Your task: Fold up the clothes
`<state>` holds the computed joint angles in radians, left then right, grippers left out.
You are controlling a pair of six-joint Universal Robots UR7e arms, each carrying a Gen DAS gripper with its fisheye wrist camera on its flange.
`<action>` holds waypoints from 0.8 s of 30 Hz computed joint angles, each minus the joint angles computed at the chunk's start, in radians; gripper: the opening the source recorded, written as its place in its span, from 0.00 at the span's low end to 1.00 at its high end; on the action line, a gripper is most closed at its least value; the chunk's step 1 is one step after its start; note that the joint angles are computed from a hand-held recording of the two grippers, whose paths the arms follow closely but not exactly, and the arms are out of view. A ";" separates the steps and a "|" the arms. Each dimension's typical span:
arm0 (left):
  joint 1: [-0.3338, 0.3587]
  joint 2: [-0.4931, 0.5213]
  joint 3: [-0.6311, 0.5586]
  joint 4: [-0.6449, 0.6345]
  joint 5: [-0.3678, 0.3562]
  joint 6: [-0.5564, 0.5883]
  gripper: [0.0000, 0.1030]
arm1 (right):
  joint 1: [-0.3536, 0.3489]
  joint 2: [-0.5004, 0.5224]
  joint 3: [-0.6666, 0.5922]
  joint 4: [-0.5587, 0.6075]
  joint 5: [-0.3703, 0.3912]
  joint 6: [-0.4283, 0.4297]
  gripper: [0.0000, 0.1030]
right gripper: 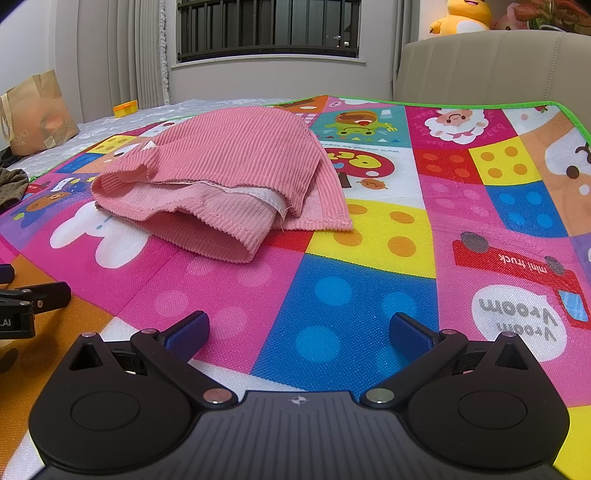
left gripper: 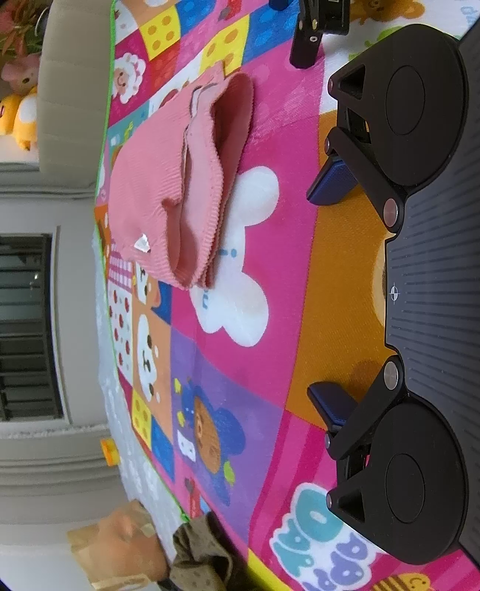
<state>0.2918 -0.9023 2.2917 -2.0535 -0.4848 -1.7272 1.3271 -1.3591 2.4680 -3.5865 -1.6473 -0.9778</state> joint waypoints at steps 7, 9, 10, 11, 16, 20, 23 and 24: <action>0.000 -0.031 0.025 -0.093 -0.051 0.066 1.00 | 0.000 0.001 0.001 -0.002 0.000 0.001 1.00; -0.006 -0.017 0.015 -0.058 -0.043 0.058 1.00 | 0.000 0.002 0.001 -0.003 0.000 0.002 1.00; -0.006 -0.015 0.015 -0.055 -0.040 0.056 1.00 | 0.000 0.002 0.002 -0.004 0.000 0.002 1.00; -0.007 -0.016 0.023 -0.071 -0.036 0.058 1.00 | 0.000 0.002 0.002 -0.004 0.000 0.002 1.00; -0.015 -0.017 0.046 -0.108 -0.019 0.042 1.00 | 0.001 0.002 0.001 -0.003 -0.002 0.001 1.00; -0.016 -0.006 0.025 -0.051 -0.018 0.023 1.00 | 0.002 0.005 0.001 -0.010 -0.006 -0.004 1.00; -0.019 -0.006 0.024 -0.043 -0.018 0.015 1.00 | 0.011 0.021 0.004 -0.042 -0.022 -0.019 1.00; -0.020 -0.004 0.021 -0.032 -0.018 0.010 1.00 | 0.015 0.030 0.007 -0.061 -0.029 -0.030 1.00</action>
